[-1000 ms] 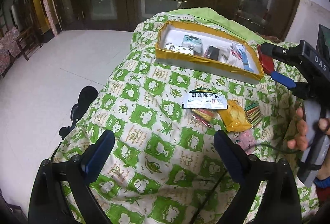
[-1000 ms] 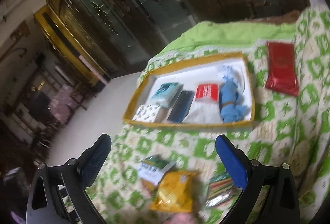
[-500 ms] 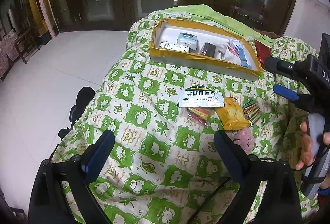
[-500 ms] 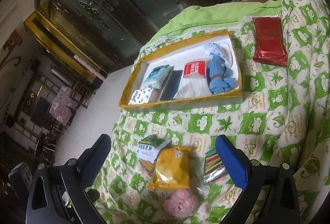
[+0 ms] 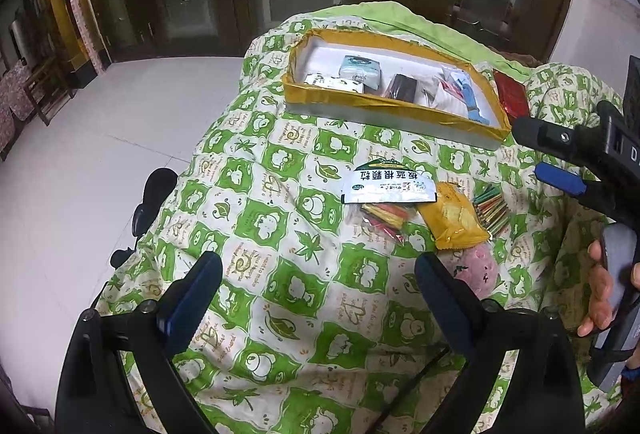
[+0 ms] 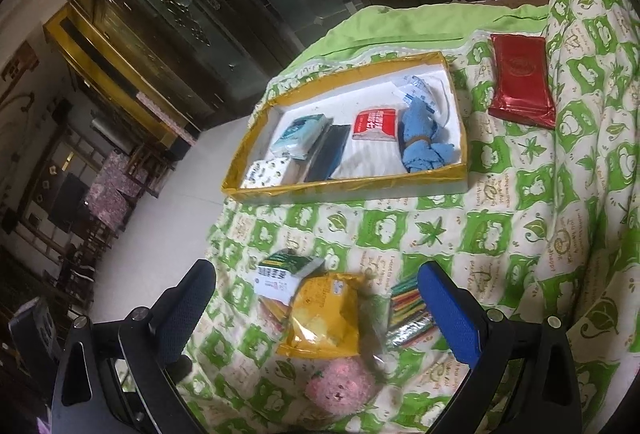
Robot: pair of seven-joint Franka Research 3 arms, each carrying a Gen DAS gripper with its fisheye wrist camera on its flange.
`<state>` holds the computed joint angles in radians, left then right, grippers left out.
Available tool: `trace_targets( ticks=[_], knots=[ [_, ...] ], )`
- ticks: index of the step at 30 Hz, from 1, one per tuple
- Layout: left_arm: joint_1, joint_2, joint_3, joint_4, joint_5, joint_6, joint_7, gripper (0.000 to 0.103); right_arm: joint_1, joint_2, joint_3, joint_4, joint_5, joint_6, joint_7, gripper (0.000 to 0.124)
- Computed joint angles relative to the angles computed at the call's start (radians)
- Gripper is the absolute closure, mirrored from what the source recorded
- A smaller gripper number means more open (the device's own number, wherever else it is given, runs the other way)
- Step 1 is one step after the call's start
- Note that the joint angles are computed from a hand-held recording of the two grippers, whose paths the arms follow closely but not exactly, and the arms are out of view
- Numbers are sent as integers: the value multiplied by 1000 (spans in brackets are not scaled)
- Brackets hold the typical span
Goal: Organize soft objects
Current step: 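Withdraw both grippers from the tray back toward the remaining pile, then move left gripper to the clear bag of sticks while right gripper approaches the yellow cracker pack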
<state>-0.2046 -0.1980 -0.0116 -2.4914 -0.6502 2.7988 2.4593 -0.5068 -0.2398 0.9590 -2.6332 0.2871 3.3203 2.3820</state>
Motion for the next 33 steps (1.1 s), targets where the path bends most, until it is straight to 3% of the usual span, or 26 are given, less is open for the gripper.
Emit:
trace_targets(
  ticks=[4,10,15,18,21,28,33],
  knots=[
    [2,41,11,21,-51,-6,41,6,75,-5,-73,-15,-12,-11,-6,22],
    [65,145,-39,101,-74,-37,16,6,253,-24,-247,-85,57,2,-17,23],
    [95,188,-98,148,-89,-35,56,6,234,-39,-252,-98,64,-33,-13,40],
    [101,207,-126,166,-79,-26,81,6,323,1,-353,-89,44,-28,-24,42],
    [110,218,-143,178,-101,-48,109,6,329,9,-371,-83,34,-54,-28,48],
    [107,176,-145,127,-201,-123,250,6,361,47,-434,-58,-49,-120,14,58],
    [91,175,-137,108,-182,-119,255,6,391,77,-470,-34,-119,-164,43,63]
  ],
)
